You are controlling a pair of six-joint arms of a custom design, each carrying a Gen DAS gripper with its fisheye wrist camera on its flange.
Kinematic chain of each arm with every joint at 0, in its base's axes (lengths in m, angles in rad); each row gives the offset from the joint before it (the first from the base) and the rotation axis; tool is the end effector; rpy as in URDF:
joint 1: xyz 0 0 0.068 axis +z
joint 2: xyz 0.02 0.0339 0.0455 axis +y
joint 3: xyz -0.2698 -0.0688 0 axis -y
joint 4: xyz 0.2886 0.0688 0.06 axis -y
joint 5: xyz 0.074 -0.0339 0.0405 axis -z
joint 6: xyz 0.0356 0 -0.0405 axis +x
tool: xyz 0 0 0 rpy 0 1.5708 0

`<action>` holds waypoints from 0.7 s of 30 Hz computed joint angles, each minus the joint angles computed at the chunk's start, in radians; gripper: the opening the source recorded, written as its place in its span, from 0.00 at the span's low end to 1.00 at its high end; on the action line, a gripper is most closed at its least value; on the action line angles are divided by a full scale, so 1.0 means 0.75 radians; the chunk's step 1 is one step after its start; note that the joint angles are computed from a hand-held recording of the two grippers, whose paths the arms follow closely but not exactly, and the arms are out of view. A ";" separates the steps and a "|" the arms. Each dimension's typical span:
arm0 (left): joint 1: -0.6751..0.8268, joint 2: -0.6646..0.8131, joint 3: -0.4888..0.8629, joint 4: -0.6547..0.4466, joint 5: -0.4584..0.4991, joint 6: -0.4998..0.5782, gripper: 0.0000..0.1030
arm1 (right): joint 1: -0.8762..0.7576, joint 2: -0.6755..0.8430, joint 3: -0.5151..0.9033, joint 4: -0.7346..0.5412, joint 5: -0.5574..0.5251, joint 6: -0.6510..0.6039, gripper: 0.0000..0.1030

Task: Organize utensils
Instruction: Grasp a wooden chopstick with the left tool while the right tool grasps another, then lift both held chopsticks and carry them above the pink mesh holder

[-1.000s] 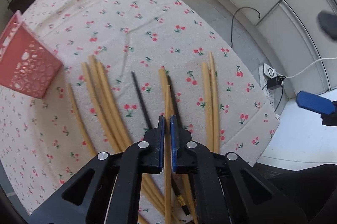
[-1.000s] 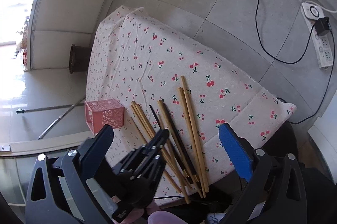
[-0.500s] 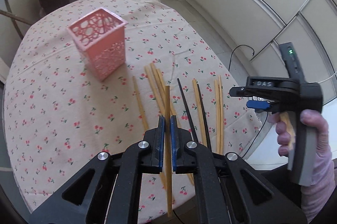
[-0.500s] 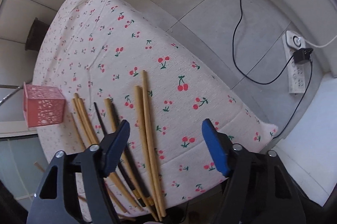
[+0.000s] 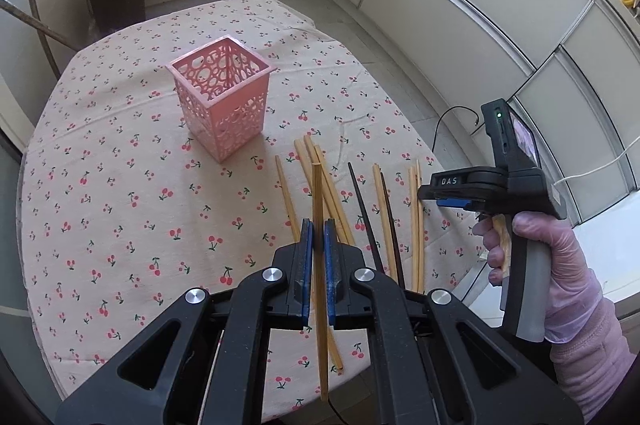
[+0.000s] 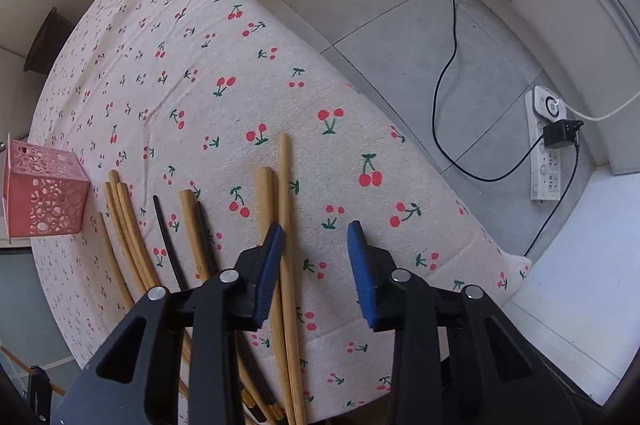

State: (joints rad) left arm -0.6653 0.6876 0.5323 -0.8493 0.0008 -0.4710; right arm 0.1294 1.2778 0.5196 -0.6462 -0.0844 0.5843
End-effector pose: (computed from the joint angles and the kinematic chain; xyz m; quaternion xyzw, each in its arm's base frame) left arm 0.1296 -0.1017 0.2069 0.0932 0.9557 -0.1506 0.2352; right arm 0.2089 0.0302 0.1090 0.2211 0.9708 0.0684 0.0631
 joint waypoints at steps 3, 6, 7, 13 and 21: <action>-0.001 -0.015 -0.003 -0.013 -0.011 -0.002 0.05 | 0.072 0.026 0.016 0.001 0.067 0.018 0.30; -0.013 -0.021 -0.002 -0.016 -0.027 -0.010 0.05 | 0.174 0.058 0.031 0.022 0.161 0.062 0.29; -0.020 -0.028 -0.004 -0.018 -0.038 -0.015 0.05 | 0.204 0.069 0.036 0.032 0.188 0.066 0.26; 0.040 -0.085 -0.028 -0.021 -0.045 -0.010 0.05 | 0.092 -0.046 -0.048 0.130 0.032 0.014 0.06; 0.013 -0.252 0.001 -0.065 -0.120 -0.045 0.05 | 0.094 -0.585 -0.087 -0.062 0.033 -0.020 0.06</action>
